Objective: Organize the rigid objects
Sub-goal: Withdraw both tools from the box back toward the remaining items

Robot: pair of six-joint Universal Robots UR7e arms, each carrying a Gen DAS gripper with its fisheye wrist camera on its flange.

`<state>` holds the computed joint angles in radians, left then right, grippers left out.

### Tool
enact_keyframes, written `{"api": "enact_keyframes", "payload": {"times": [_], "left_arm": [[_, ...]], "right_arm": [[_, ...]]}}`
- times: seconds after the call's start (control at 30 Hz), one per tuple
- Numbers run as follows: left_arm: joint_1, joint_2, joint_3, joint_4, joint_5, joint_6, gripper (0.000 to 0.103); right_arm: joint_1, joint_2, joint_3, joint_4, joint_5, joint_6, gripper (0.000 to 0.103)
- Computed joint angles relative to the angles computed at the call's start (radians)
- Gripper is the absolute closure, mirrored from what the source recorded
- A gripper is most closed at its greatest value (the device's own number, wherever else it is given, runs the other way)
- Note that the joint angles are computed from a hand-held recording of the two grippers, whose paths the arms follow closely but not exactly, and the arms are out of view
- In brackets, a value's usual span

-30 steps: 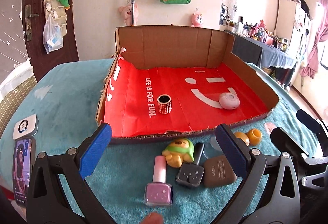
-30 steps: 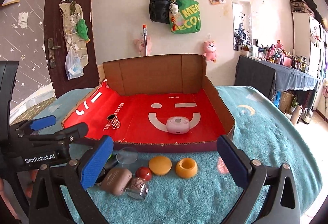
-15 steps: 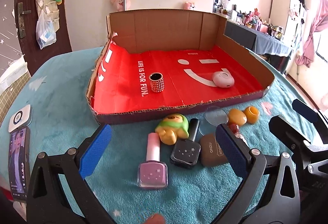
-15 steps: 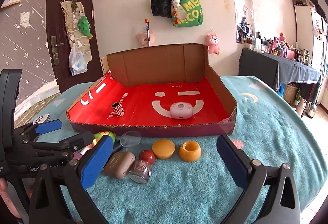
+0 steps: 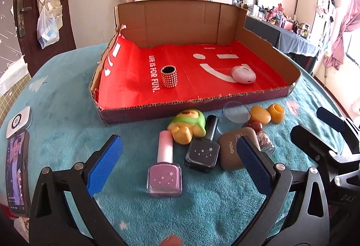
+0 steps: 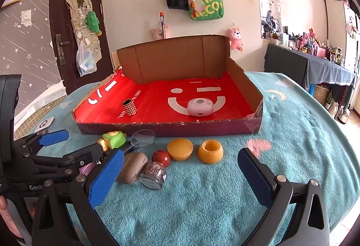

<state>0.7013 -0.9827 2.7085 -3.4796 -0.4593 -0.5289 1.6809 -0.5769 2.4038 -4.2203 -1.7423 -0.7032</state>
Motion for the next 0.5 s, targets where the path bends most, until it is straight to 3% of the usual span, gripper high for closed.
{"api": "enact_keyframes", "payload": {"times": [0.5], "left_arm": [[0.022, 0.002, 0.029, 0.028, -0.033, -0.06, 0.0]], "right_arm": [[-0.011, 0.019, -0.002, 0.029, -0.039, 0.0, 0.0]]}}
